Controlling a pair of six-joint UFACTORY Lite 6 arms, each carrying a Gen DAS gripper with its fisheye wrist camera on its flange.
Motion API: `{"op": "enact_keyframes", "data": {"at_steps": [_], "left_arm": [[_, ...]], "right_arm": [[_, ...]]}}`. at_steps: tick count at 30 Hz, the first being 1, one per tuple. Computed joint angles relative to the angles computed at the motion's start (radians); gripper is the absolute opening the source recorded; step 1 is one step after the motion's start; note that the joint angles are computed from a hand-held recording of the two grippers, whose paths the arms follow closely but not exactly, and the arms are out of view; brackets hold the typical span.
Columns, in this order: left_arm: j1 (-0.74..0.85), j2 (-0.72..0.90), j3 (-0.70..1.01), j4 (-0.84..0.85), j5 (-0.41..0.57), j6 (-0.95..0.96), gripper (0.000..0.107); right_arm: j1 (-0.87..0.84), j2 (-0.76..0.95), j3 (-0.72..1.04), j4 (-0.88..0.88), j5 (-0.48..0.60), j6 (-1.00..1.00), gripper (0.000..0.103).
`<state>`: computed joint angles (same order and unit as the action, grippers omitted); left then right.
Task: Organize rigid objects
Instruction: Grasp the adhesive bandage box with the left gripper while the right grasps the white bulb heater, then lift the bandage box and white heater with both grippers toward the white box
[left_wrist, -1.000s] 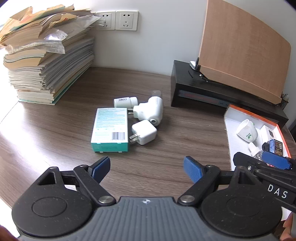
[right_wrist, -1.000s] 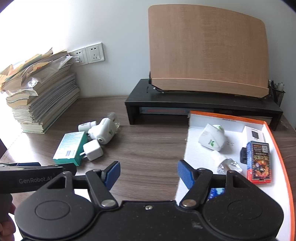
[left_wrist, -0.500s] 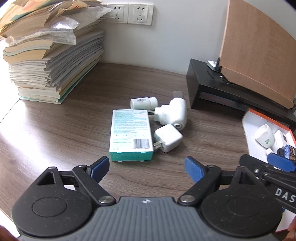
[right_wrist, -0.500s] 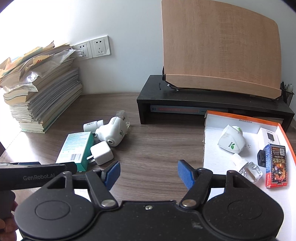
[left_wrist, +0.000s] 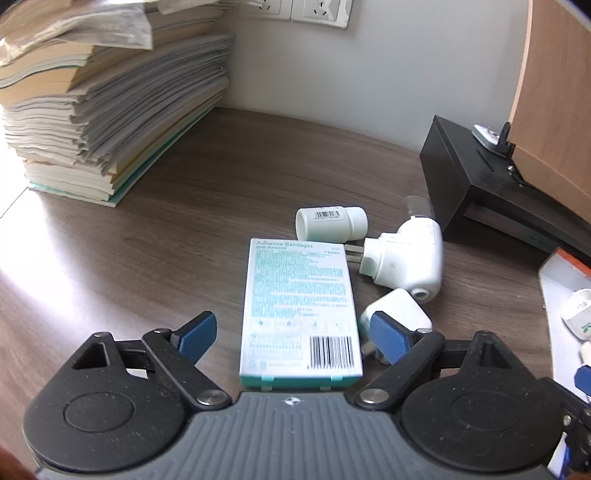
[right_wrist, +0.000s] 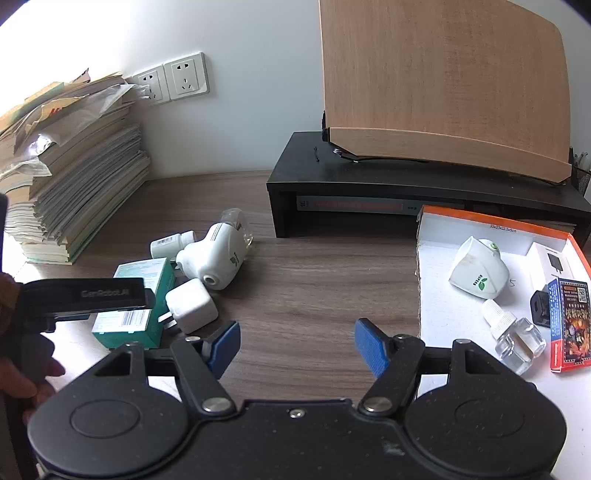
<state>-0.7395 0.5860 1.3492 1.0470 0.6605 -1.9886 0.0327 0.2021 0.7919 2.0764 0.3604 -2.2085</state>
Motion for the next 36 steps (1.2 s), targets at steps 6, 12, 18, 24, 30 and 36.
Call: {"op": "enact_keyframes", "data": {"at_steps": [6,12,18,24,30,36], "left_arm": [[0.066,0.07,0.051,0.001,-0.05,0.013,0.091],[0.08,0.078,0.023,0.117,-0.064,-0.041,0.074],[0.081,-0.012,-0.112,0.241,-0.097,-0.151,0.071],[0.072,-0.104,-0.237,0.303,-0.123,-0.248,0.071],[0.076,-0.177,-0.336,0.37,-0.147,-0.324,0.072],[0.07,-0.168,-0.332,0.391,-0.133,-0.343,0.072]], "right_arm": [[0.022,0.065,0.074,-0.001,-0.004,0.022,0.082],[0.063,0.184,0.225,-0.138,0.006,0.203,0.083],[0.13,0.363,0.479,-0.36,0.043,0.471,0.092],[0.2,0.609,0.821,-0.714,0.036,0.916,0.097],[0.24,0.802,1.08,-1.029,0.052,1.245,0.097],[0.252,0.841,1.119,-1.014,0.052,1.215,0.091]]}}
